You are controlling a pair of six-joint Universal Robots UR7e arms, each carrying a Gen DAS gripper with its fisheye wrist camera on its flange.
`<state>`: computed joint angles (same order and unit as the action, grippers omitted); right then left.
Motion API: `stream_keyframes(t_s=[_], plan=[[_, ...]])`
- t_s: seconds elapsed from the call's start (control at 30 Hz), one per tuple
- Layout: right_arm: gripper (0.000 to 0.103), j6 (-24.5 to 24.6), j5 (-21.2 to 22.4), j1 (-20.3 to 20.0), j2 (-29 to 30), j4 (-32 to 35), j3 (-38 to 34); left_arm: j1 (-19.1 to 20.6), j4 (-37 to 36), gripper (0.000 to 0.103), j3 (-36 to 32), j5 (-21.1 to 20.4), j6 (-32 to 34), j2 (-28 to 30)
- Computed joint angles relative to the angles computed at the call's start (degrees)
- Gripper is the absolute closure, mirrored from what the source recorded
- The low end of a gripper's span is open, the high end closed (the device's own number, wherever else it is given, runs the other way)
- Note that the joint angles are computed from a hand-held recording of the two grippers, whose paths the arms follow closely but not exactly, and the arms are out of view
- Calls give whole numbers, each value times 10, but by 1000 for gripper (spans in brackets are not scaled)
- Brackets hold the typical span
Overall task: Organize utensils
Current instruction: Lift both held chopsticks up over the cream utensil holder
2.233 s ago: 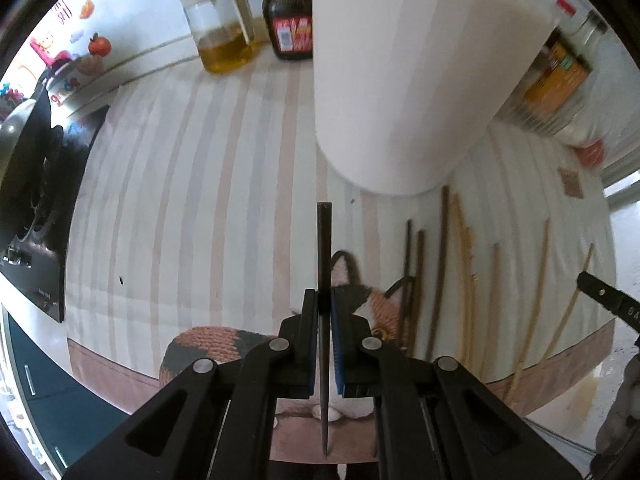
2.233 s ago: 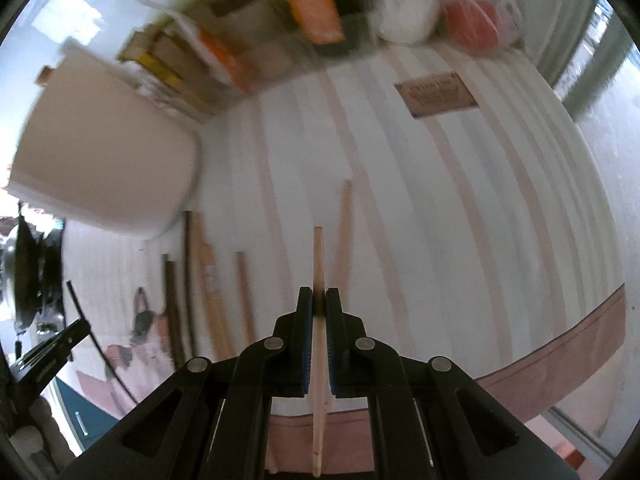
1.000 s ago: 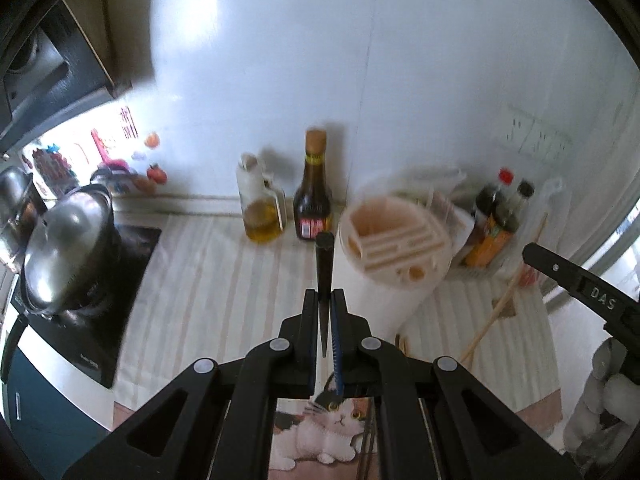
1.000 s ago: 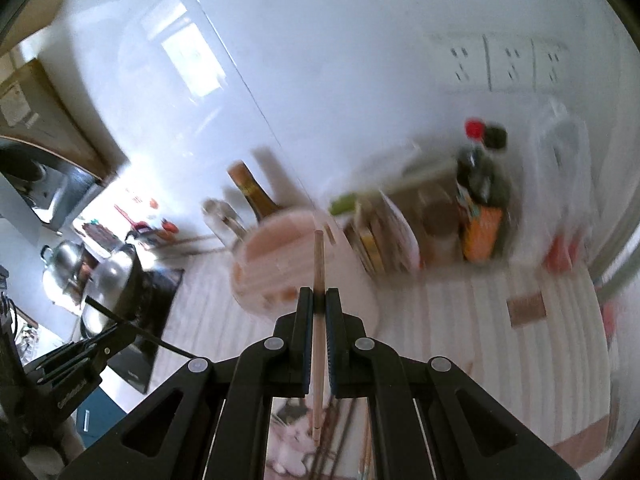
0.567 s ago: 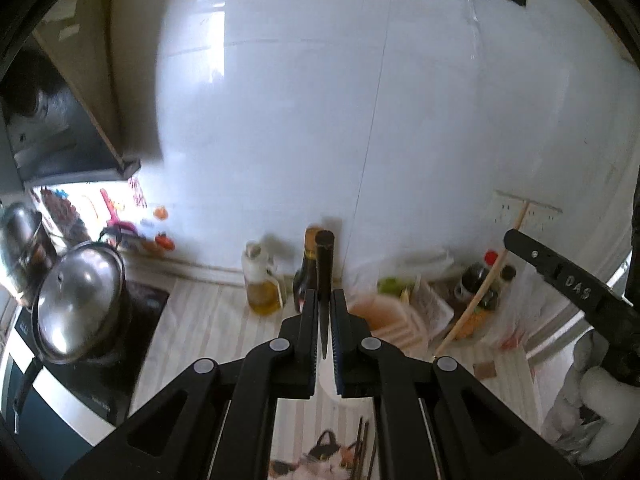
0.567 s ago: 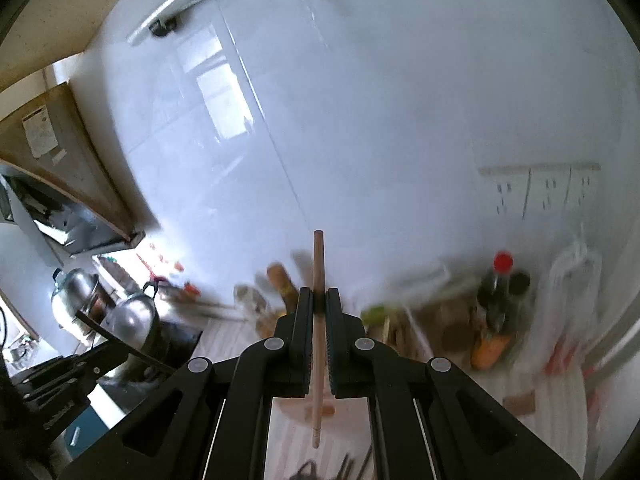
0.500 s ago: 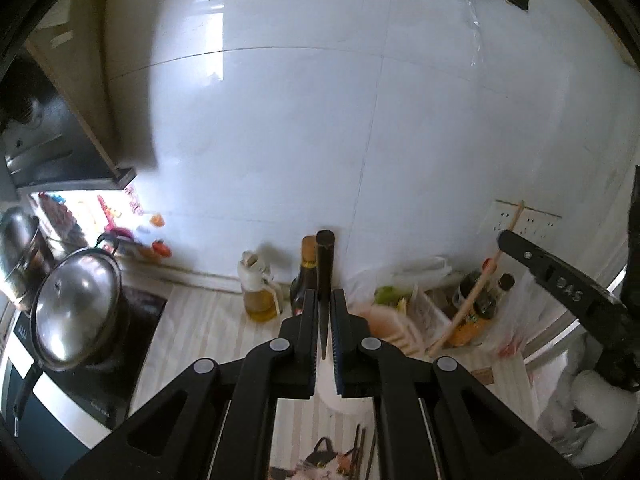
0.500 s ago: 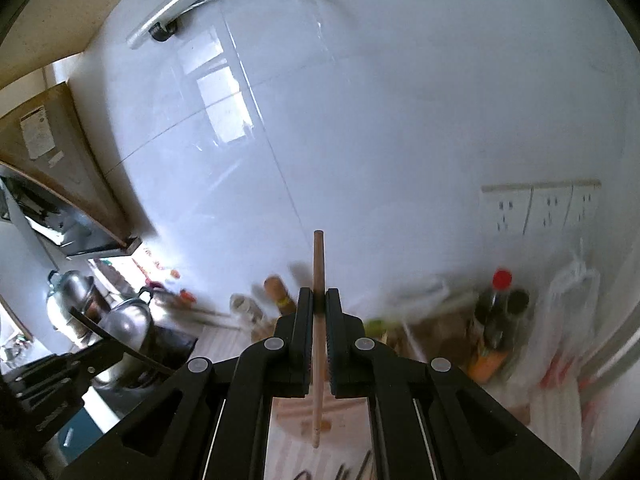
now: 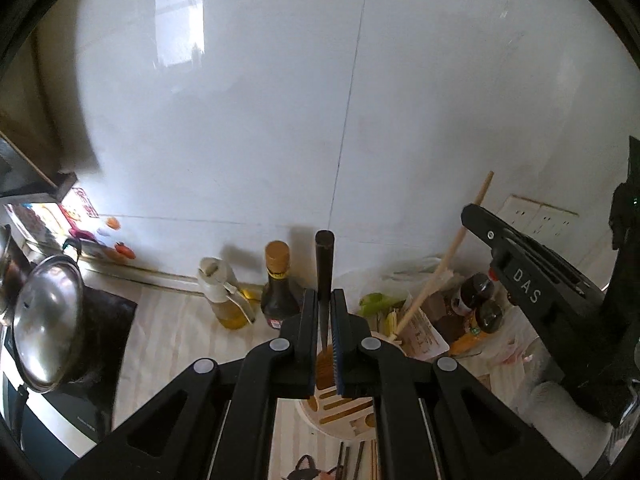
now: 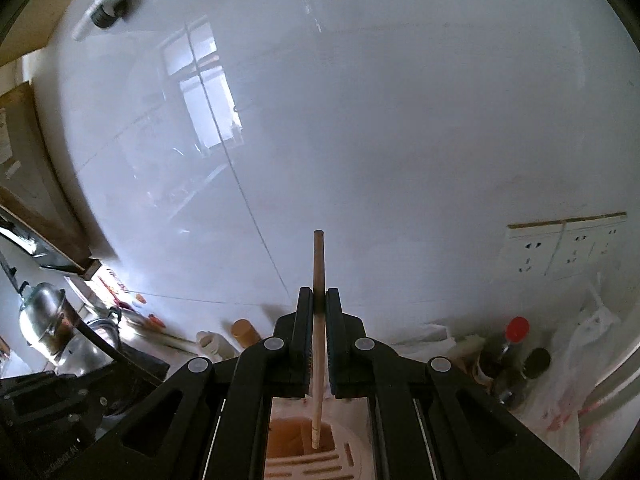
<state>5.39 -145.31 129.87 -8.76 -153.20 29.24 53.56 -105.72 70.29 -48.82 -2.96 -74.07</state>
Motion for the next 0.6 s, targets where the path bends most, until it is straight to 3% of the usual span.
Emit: stream_keyframes(t_s=[0.17, 0.43, 0.6], plan=[[97, -13, 27, -15, 2, -23, 13, 14, 19, 100, -12, -6, -16, 21], [97, -1, 51, -29, -18, -39, 71, 33, 44, 99, -30, -15, -36, 41], [97, 18, 72, -32, -35, -27, 103, 43, 58, 99, -39, -41, -51, 46]])
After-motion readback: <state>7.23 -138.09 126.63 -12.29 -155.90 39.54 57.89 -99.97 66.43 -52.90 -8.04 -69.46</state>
